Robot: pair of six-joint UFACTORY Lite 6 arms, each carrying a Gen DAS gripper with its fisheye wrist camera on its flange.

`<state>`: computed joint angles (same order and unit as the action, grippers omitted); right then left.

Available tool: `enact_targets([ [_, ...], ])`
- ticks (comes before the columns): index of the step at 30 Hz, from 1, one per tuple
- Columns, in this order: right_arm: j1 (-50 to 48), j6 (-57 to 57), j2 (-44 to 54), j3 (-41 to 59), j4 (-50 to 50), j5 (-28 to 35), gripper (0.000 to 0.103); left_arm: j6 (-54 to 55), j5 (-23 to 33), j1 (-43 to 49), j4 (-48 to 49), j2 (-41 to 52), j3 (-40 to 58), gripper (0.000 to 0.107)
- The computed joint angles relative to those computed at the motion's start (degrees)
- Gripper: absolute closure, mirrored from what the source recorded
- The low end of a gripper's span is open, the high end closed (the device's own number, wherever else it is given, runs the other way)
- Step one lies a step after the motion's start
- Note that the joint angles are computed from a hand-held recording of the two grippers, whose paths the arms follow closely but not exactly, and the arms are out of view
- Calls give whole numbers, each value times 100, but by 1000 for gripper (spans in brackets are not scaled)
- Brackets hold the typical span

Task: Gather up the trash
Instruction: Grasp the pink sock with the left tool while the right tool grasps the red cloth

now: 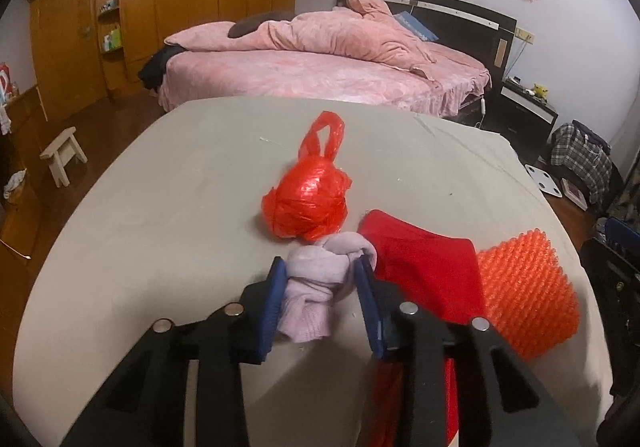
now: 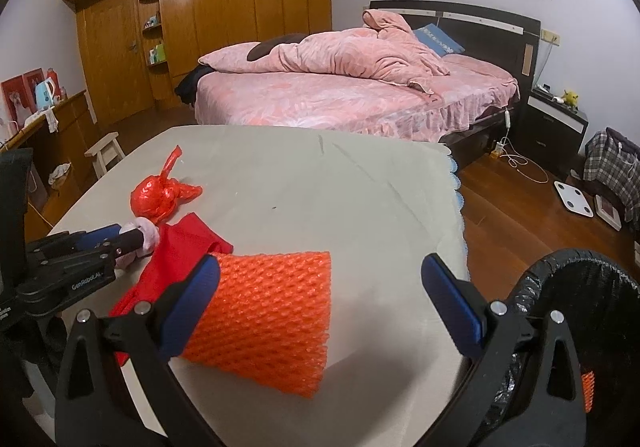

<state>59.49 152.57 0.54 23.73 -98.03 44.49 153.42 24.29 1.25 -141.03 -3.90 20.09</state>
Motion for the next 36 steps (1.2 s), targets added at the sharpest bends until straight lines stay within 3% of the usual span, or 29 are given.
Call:
enact_targets([
  [4,16,47,121,99,-55,-51,5,-191,121,135,205,-188,-119,85],
  [9,101,-19,171,241,-58,-31,5,-705,61,346,801,-811,-391,85],
  [16,160,12,582,727,-271,-167,5,-2107,19,1234,2531,-1792,-695,86],
  [23,166,137,1293,1445,-471,-329,6,-2074,84,1708,2749,-1731,-622,86],
  [34,-1,45,2388,2559,-728,-1025,39,-2056,344,2290,3168,-1668,-602,86],
  [36,-29,19,2553,2716,-762,-1200,53,-2090,366,2360,3216,-1652,-602,86],
])
